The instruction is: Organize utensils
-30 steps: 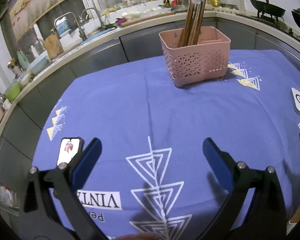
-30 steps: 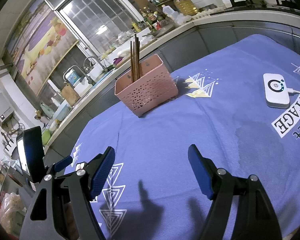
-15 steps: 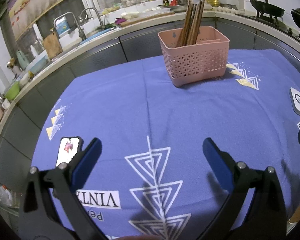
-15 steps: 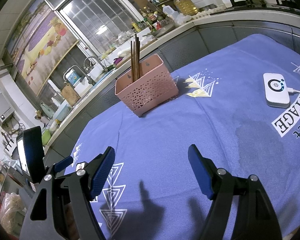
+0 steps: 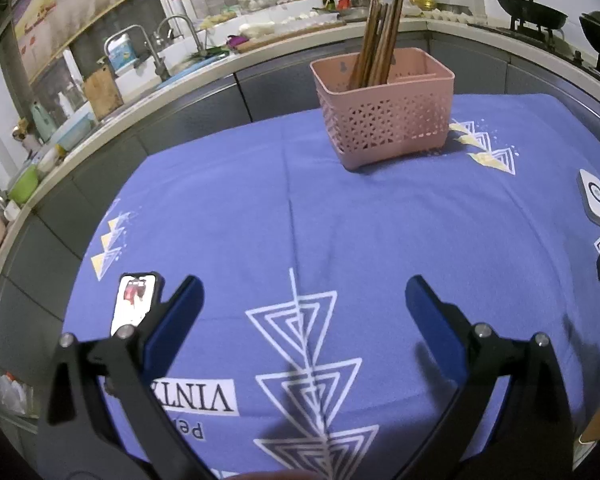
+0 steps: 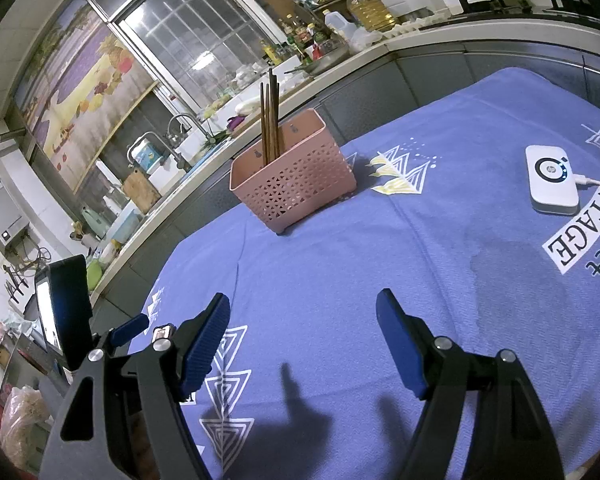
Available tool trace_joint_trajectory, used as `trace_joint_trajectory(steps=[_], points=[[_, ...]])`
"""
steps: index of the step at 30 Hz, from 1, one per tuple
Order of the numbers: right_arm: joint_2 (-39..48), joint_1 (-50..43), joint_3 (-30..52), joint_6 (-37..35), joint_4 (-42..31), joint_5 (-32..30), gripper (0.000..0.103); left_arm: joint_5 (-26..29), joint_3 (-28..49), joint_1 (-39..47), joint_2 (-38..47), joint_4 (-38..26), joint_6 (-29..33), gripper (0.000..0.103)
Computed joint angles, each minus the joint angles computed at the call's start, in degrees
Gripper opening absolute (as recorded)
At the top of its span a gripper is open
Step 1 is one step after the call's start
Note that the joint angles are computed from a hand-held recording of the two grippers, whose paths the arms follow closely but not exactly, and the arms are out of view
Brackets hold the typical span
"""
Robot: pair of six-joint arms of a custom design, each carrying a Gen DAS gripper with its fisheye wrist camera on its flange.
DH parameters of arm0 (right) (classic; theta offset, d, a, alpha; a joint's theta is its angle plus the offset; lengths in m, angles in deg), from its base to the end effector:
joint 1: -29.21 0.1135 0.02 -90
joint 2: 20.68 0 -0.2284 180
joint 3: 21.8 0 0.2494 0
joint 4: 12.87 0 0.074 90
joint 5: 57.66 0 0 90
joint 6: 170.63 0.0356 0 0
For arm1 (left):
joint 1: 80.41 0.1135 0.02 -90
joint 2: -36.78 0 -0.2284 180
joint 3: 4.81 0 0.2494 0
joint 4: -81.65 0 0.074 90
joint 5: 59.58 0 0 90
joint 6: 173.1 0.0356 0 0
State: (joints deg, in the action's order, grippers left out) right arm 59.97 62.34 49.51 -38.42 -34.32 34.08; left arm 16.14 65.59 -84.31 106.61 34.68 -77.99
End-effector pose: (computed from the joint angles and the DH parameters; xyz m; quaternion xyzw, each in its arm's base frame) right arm 0.2712 0.1757 0.2423 0.0763 0.8660 0.2914 0.3991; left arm 0.2654 -0.0093 0.2518 0.0263 0.9221 0.1193 0.3672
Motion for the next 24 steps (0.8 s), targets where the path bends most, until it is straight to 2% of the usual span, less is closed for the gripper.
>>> trace_joint_trajectory(steps=[24], points=[[0.1,-0.2,-0.1,0.0,0.2,-0.2,0.075,-0.1,-0.3,-0.1,0.0,0.2,0.0,0.097]])
